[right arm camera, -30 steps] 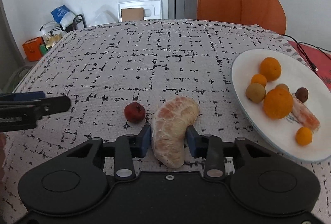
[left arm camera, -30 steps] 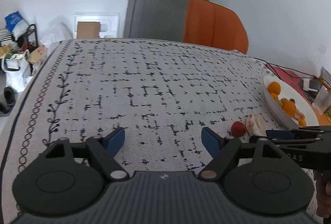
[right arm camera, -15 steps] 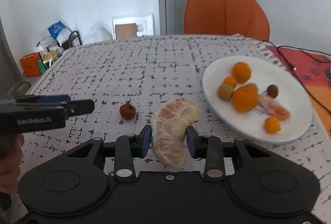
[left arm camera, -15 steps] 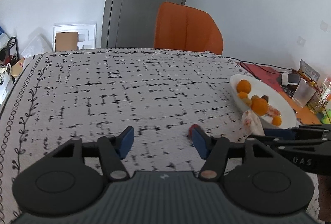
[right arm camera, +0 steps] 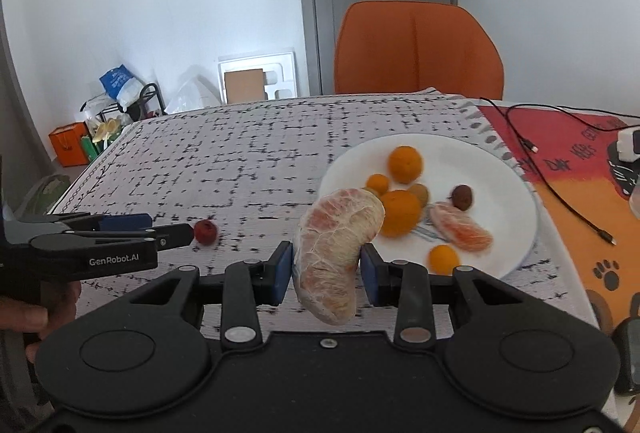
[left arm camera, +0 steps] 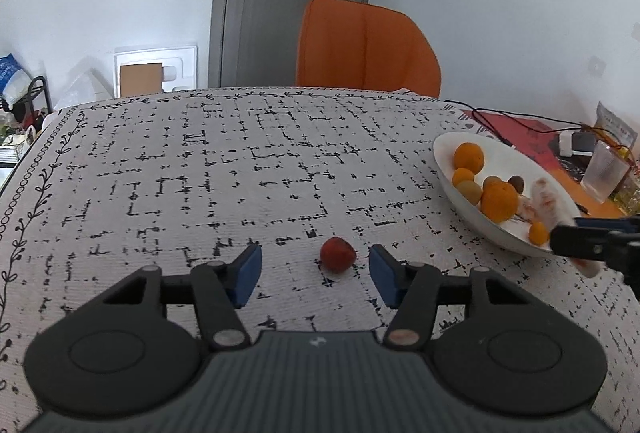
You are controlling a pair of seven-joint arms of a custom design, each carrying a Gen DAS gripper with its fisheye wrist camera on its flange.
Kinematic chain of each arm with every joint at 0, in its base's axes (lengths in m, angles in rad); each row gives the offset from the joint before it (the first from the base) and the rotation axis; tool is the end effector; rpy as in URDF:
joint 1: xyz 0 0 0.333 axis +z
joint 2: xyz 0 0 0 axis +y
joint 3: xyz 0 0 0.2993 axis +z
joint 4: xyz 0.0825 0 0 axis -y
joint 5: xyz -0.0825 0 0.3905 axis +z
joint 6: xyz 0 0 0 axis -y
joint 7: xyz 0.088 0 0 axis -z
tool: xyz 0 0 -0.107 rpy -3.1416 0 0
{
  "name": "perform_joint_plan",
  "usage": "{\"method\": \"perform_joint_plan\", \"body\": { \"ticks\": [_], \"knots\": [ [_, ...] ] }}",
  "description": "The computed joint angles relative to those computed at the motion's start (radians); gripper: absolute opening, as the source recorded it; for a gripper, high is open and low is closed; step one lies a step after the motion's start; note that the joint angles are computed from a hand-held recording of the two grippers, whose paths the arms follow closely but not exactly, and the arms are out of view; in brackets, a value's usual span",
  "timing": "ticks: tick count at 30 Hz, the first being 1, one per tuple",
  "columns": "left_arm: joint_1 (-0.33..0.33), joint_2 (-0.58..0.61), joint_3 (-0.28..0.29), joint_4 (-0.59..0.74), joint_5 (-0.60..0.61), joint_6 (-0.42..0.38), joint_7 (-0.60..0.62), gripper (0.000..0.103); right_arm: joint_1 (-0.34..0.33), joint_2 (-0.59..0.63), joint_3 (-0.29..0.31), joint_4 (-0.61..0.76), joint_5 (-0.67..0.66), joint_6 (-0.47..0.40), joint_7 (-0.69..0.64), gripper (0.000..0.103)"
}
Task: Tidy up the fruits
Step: 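Carry the peeled orange half with the right gripper while the left gripper carries the red fruit to the bowl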
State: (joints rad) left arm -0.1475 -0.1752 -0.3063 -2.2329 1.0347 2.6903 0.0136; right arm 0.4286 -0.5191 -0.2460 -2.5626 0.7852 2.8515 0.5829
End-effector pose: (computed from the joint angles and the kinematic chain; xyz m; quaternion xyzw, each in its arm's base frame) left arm 0.4716 -0.2670 0.4780 -0.7125 0.5421 -0.3301 0.2994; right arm 0.4438 0.0373 0.4936 -0.7634 0.4647 -0.1985 0.4025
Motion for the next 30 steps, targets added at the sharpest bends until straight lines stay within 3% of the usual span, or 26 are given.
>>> {"method": "perform_joint_plan", "body": {
  "ticks": [6, 11, 19, 30],
  "knots": [
    [-0.028, 0.078, -0.001, 0.081, 0.022, -0.075, -0.012, 0.054, -0.012, 0.027, -0.050, 0.038, 0.049, -0.050, -0.065, 0.034],
    [-0.071, 0.153, 0.024, 0.147, 0.017, -0.145, -0.030, 0.021, -0.049, 0.072, -0.063, 0.084, 0.119, -0.095, -0.144, 0.034],
    [-0.140, 0.207, 0.046, 0.259, -0.011, -0.193, 0.042, 0.021, -0.132, 0.170, -0.068, 0.176, 0.244, -0.191, -0.241, 0.034],
    [-0.258, 0.359, 0.072, 0.494, -0.023, -0.285, 0.126, 0.022, -0.266, 0.326, -0.055, 0.342, 0.348, -0.408, -0.324, 0.034]
  ]
}}
